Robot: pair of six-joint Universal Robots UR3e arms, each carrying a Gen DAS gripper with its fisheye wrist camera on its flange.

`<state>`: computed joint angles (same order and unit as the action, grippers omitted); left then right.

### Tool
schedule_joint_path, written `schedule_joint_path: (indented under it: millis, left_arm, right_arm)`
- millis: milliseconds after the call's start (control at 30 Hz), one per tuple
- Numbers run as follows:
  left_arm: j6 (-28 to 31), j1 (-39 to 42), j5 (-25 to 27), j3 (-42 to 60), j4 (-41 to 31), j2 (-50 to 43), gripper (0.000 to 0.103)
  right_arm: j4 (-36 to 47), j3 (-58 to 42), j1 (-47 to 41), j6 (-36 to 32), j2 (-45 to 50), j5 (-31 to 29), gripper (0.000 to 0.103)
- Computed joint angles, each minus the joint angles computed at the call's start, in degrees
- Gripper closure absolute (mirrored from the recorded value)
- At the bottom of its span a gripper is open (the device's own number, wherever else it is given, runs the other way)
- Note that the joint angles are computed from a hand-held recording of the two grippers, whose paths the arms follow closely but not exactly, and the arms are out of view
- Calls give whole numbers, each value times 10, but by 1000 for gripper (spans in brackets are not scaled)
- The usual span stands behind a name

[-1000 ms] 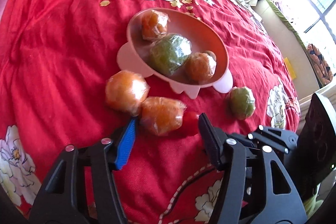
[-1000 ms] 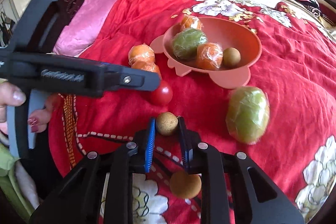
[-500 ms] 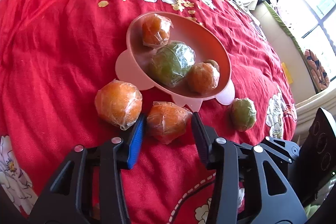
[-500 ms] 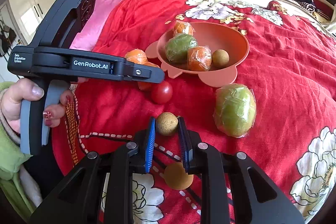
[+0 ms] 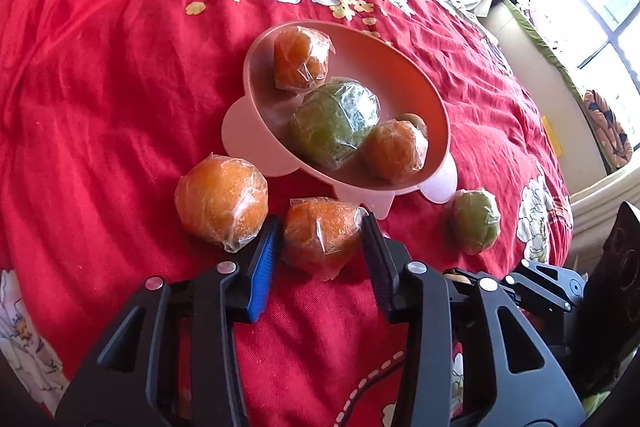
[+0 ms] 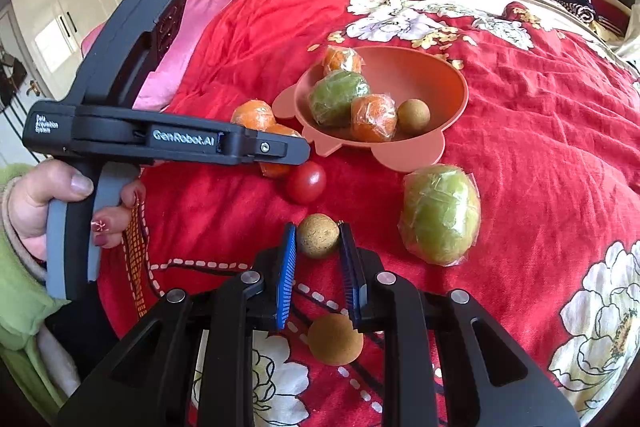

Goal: Organize fruits
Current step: 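Grasp a longan with the right gripper while the left gripper grasps a wrapped orange, then carry the wrapped orange and longan over the pink bowl with both grippers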

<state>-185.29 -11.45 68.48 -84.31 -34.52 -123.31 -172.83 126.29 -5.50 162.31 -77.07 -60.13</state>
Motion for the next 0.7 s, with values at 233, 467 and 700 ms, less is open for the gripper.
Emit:
schedule_joint_path:
  millis: [233, 467, 700]
  left_arm:
    - [17, -2, -7, -31, 7, 43, 72]
    - [26, -8, -8, -42, 5, 75, 72]
    - [29, -13, 6, -26, -7, 85, 72]
  right_arm:
    - [-2, 12, -9, 17, -35, 5, 83]
    - [7, 18, -18, 33, -79, -2, 83]
    - [16, 24, -45, 33, -110, 16, 83]
